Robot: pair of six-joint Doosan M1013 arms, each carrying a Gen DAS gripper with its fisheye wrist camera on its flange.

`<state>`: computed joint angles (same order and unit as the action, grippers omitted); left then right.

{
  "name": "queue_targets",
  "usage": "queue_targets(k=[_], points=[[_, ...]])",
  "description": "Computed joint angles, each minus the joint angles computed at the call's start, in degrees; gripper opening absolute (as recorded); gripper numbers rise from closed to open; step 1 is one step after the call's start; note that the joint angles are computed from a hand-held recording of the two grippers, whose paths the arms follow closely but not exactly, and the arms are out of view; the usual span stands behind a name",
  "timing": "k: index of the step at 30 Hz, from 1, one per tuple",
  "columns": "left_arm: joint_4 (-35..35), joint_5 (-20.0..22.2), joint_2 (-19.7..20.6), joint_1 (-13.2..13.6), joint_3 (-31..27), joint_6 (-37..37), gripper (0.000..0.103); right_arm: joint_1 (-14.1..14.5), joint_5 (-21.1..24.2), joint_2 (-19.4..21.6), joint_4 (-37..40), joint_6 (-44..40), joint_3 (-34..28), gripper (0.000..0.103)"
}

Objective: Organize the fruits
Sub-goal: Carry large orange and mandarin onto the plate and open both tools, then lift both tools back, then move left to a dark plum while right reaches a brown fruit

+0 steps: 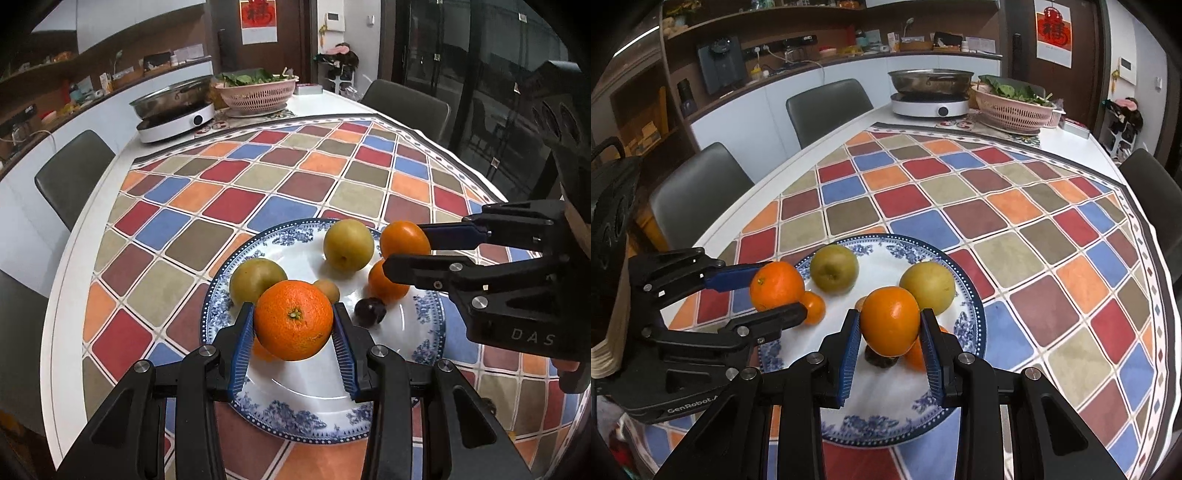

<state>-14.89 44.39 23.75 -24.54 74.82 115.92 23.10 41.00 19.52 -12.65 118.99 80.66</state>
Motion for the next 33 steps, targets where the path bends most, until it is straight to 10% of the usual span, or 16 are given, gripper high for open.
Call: queue_targets(k=[13,33], points=[[-0.39,1.59,1.54,-0.38,-1.40,1.47,0.050,-1.77,-2.49,1.00,7.14,-2.24,-0.05,0.046],[3.16,-6.44,-6.49,-0.67,6.03,-7.29,0.051,2.63,-1.68,-4.59,-9.77,11.76,4.40,0.046]])
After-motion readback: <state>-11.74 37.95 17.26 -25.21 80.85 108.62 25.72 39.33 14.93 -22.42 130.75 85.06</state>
